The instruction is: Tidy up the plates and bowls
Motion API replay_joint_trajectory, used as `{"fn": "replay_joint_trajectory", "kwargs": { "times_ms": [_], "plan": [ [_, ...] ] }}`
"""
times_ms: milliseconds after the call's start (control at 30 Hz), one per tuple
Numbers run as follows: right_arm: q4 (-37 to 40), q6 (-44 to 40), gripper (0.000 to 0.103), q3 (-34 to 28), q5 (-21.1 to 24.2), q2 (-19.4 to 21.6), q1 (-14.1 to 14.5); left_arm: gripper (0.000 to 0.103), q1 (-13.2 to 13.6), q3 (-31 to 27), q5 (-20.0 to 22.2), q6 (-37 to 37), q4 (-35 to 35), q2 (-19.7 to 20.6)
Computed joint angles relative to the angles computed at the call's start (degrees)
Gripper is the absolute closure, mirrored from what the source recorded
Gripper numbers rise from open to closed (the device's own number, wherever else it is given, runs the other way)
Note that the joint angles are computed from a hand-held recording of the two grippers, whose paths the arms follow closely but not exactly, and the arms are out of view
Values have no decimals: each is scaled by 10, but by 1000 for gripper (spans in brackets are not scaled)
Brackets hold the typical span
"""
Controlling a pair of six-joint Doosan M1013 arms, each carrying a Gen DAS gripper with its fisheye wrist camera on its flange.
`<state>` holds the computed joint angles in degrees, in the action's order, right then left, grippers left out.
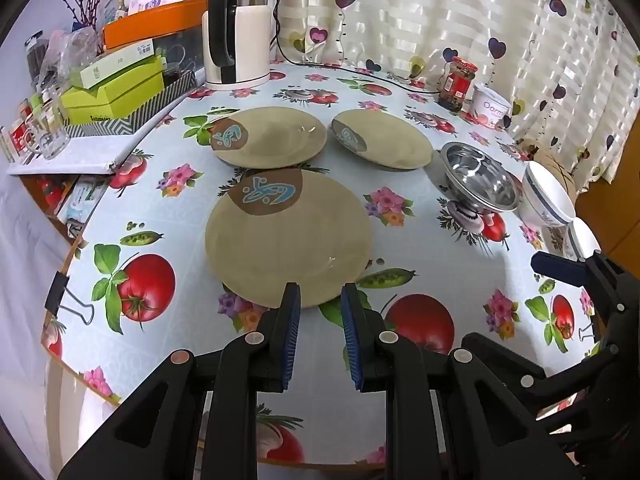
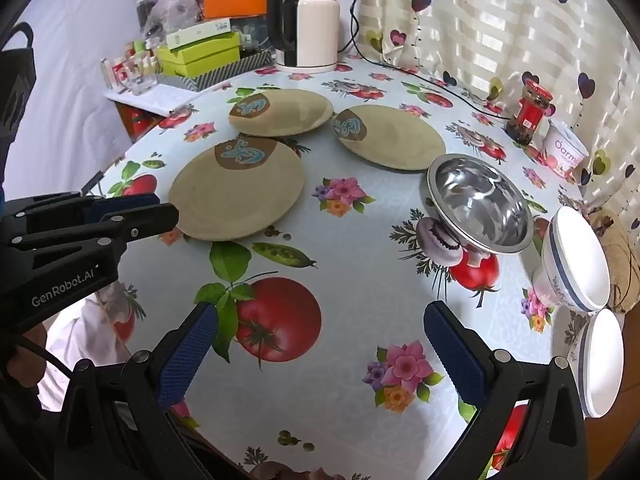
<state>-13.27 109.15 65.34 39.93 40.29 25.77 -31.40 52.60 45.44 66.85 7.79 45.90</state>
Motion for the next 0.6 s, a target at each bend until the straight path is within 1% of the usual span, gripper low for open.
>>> {"fn": "replay_joint_trajectory", "kwargs": {
  "times_ms": [267, 433, 533, 600],
  "plan": [
    [4, -1, 0, 0, -4, 0, 3, 81, 1, 7, -4, -3, 2, -1],
    [12, -14, 0, -1, -5, -3, -7, 81, 4, 8, -3, 5, -6, -2],
    [2, -6, 0, -1, -7, -3, -5, 81, 3, 8, -3, 0, -3, -3],
    [-13, 14, 0, 2, -11, -4, 0, 81, 1, 8, -2, -3, 1, -3]
  ]
}}
